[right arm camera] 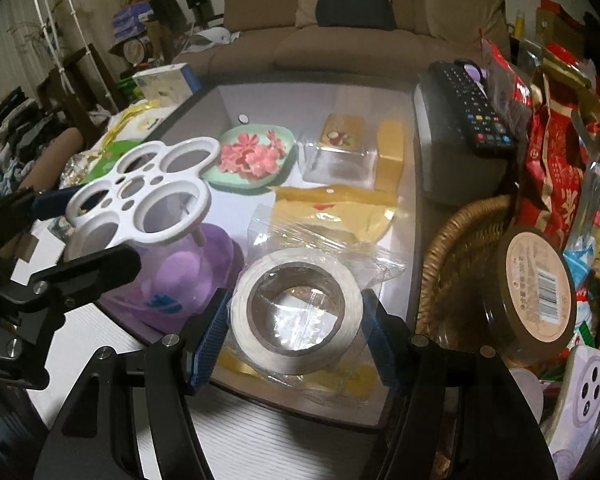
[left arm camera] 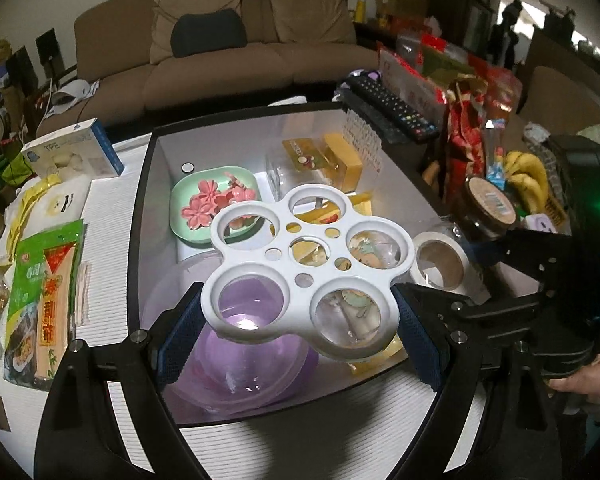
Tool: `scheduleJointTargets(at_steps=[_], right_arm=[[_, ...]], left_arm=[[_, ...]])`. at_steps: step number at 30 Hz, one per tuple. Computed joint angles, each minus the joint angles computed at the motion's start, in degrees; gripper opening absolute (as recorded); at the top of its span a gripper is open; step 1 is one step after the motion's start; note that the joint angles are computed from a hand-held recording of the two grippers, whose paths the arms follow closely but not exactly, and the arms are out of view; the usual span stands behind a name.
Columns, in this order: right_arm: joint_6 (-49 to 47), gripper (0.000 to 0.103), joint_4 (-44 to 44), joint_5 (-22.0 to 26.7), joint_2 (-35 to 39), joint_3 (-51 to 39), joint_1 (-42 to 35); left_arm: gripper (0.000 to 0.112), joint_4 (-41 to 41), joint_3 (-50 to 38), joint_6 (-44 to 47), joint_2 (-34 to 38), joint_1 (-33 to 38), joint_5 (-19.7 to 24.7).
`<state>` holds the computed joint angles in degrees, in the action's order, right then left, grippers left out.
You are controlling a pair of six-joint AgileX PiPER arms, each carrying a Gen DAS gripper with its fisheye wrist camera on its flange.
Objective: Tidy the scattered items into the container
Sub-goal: 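Carry the white mould and tape roll into the black box and release both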
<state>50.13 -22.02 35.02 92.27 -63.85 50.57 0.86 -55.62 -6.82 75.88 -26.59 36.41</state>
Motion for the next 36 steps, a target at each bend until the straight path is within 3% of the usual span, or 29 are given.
scheduleJointTargets(at_steps=[4, 9, 19, 23, 28, 36], right_arm=[[-3.6, 0.068, 3.3, 1.8, -0.2, -1.1, -0.6], [2.3, 0.076, 0.2, -0.4, -8.3, 3.4, -1.3], [6.7, 0.078, -2.4, 3.8, -18.1, 4.7, -1.1], [6.1, 0.078, -1.3, 2.6, -19.4, 6.1, -1.3], [6.3, 0.078, 0.1, -0.3, -20.6, 9.5, -2.1], [6.2, 0.078, 2.0, -3.2, -19.8, 11.6, -3.1]], left_arm=[[0.089, 1.3, 0.0, -0.4, 0.5, -0.5, 0.0], [0.089, 1.4, -1.2, 0.2, 1.2, -0.5, 0.7], [0.089, 1.5, -7.0, -0.6, 8.7, -5.8, 2.0], [0.089, -4.3, -9.3, 4.0, 12.4, -5.9, 3.1], [0.089, 1.8, -12.2, -1.2, 16.8, -8.2, 4.5], [0.090, 3.7, -15.2, -5.3, 20.8, -9.8, 6.7]])
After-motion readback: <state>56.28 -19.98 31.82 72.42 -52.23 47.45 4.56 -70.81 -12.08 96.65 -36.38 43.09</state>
